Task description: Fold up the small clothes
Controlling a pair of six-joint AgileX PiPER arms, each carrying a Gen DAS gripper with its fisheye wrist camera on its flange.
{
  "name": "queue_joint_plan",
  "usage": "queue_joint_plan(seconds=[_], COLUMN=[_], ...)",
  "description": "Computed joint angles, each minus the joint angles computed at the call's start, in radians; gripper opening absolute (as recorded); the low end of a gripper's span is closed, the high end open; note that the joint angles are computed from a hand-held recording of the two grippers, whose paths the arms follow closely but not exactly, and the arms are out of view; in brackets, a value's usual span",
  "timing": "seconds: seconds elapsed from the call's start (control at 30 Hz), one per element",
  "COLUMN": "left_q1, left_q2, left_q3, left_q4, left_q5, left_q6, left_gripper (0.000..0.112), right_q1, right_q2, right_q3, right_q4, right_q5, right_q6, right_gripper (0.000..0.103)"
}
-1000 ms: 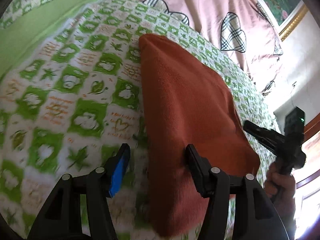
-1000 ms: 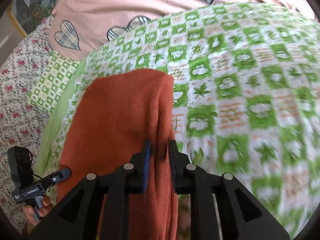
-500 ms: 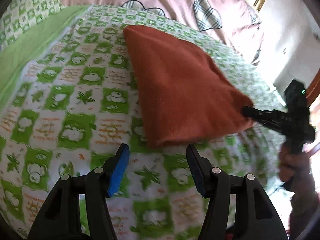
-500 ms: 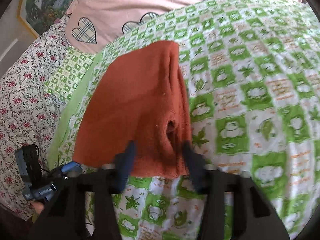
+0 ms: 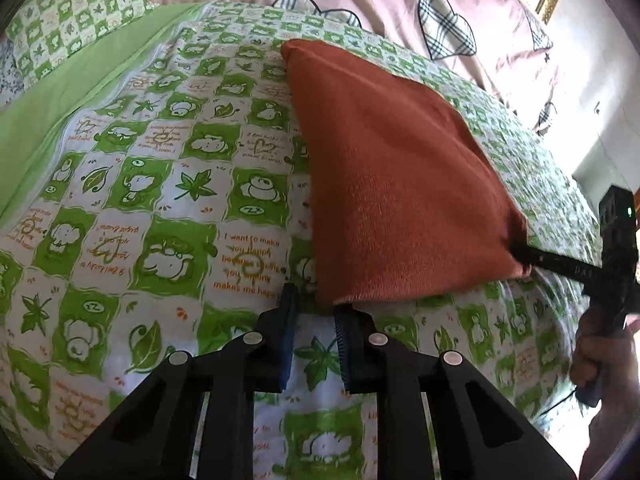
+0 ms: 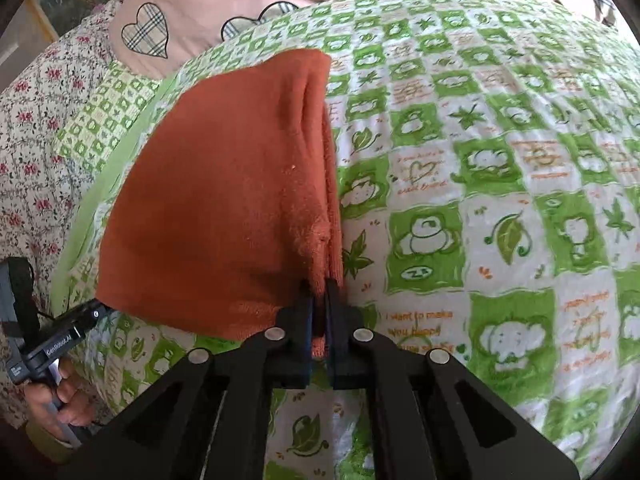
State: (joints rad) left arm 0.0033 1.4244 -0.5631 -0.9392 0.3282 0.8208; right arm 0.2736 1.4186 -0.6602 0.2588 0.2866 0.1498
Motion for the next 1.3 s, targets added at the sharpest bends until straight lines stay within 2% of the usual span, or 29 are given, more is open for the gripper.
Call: queue_joint_plan(seconds=[0.03,0.07,0.17,0.27,0.33,0.4,0.5,0.57,0.77,0.83,0.87,0.9,0.93,0.97,1.17,1.3], left_q1=[0.014,0.031,0.103,0.161,0.172,0.145,0.093,0.081,0.067,0.065,0.068,0.076,0.097,0.11,0.157,0.158], left_q2=[-0.019,-0.039,-0.115,-0.152,-0.145,-0.118,-0.067,-0.039,0.005,0.02,0.037,0.046,0.083,0.111,0.447,0.648], left_q3=[-0.003,-0.002,-0.001,-0.033,-0.054,-0.082,-0.117,-0.136,-0.159,-0.18,-0.204,-0.216,-0.256,-0.285,-0.665,-0.923], left_q4=[0.048,0.061,0.018,-0.094,-0.175,-0.178,-0.155,-0.159,-0.161,-0.136,-0.117,-0.122,-0.144,-0.153,-0.101,-0.033], left_q5=[0.026,0.052,0.151,0.275,0.319,0.302,0.249,0.254,0.24,0.222,0.208,0.206,0.217,0.228,0.37,0.448], left_q6=[-0.031,-0.024,0.07,0.195,0.266,0.256,0.22,0.212,0.231,0.208,0.178,0.173,0.177,0.174,-0.021,-0.186], left_gripper=[0.018,0.018,0.018,0.018,0.019,0.02,0.02,0.02,0.024,0.034,0.044,0.05,0.051,0.053,0.054,0.057], right_q1=[0.009,0.017,0.012,-0.003,0.003,0.006,0.013,-0.007,-0.062,-0.075,-0.085,-0.091,-0.096,-0.101,-0.15,-0.189], right_q2=[-0.013,-0.039,-0.125,-0.141,-0.109,-0.046,0.04,0.082,0.19,0.21,0.224,0.232,0.24,0.247,0.378,0.468], right_q3=[-0.015,-0.027,-0.019,-0.053,-0.088,-0.137,-0.197,-0.226,-0.337,-0.365,-0.385,-0.399,-0.41,-0.419,-0.567,-0.658], right_q4=[-0.076,-0.148,-0.208,-0.139,-0.082,0.032,0.102,0.214,0.393,0.411,0.41,0.393,0.384,0.383,0.354,0.445], right_q5=[0.032,0.063,0.081,0.072,0.052,0.037,0.023,0.026,0.05,0.056,0.061,0.057,0.054,0.042,0.1,0.154], right_q6=[0.077,0.15,0.215,0.149,0.099,-0.02,-0.095,-0.206,-0.387,-0.404,-0.4,-0.379,-0.372,-0.373,-0.356,-0.431], right_gripper=[0.007,0.013,0.017,0.017,0.017,0.017,0.017,0.017,0.017,0.017,0.024,0.032,0.051,0.058,0.058,0.058])
